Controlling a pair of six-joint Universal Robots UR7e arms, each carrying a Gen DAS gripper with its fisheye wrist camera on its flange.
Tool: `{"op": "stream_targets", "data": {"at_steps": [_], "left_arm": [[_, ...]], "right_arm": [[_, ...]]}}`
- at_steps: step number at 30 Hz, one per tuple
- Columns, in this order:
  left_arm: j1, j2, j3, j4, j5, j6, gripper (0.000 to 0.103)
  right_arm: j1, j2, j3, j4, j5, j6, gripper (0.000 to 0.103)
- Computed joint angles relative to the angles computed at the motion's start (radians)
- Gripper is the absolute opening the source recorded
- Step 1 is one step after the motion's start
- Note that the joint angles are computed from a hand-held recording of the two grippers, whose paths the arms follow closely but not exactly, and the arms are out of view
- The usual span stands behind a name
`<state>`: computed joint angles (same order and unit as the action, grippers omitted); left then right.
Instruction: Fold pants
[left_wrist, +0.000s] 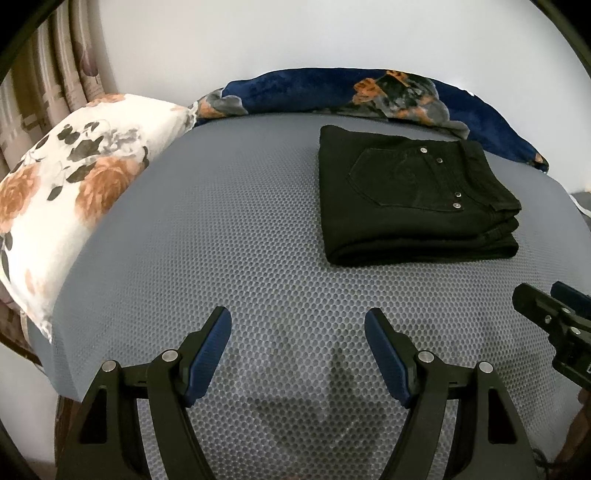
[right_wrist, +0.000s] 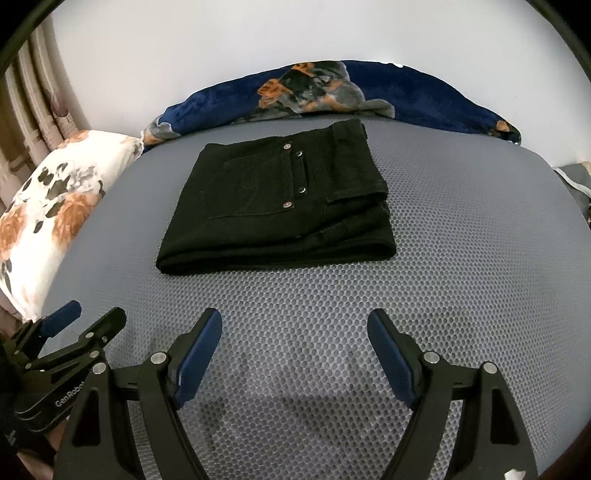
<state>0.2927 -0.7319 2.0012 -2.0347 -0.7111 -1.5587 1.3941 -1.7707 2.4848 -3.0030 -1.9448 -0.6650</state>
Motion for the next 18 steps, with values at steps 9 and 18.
{"op": "stream_targets", "data": {"at_steps": [9,18], "left_arm": [[0.003,0.000,0.004,-0.031,-0.006,0.022,0.075],[-0.003,0.001,0.014,-0.089,-0.004,0.059,0.075]], "right_arm": [[-0.001,0.004,-0.003,0.009,-0.002,0.006,0.079],[-0.002,0.006,-0.003,0.006,0.001,0.005,0.079]]}}
